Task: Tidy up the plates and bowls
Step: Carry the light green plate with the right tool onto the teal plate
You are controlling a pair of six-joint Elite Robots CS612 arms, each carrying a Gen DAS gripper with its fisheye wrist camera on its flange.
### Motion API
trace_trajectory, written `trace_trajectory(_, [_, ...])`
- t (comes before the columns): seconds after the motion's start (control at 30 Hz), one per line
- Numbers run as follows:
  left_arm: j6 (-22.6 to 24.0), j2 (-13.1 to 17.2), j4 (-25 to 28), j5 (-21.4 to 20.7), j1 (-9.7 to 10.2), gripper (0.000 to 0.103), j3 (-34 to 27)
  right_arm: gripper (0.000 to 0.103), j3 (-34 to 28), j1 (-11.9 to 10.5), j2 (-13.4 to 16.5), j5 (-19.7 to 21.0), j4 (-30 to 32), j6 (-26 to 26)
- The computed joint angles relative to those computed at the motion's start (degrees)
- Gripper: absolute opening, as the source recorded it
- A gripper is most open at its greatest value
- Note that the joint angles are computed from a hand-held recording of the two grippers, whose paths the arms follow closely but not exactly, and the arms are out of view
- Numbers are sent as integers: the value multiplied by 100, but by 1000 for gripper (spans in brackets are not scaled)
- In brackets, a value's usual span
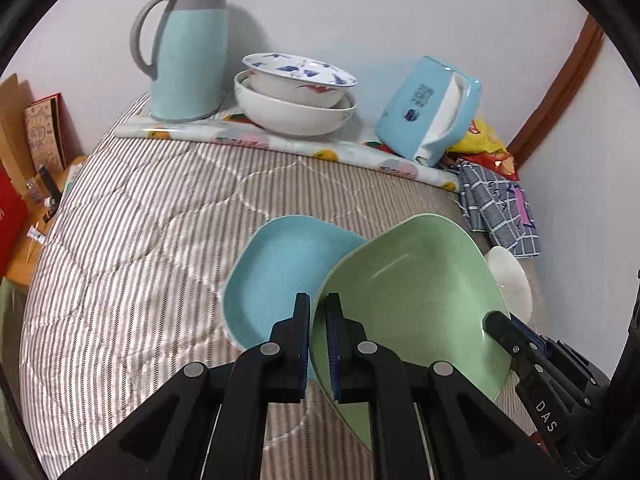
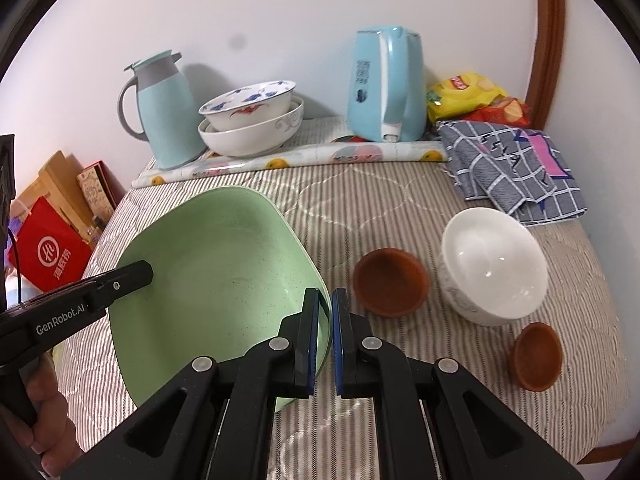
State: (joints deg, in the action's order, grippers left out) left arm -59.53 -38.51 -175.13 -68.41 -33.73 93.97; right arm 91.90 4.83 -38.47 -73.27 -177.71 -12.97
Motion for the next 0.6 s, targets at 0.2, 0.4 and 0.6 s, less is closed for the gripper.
trace_trajectory(0.2, [-120, 1, 125, -87, 51, 8, 89, 7, -85, 80, 79, 7, 235, -85])
trace_trajectory(0.4, [-291, -6, 208, -165, 115, 8, 203, 7, -177, 164, 155, 17, 461, -215])
trace_trajectory(0.6, [-476, -55, 329, -90, 150, 8, 321, 6, -237, 231, 195, 130, 677, -330])
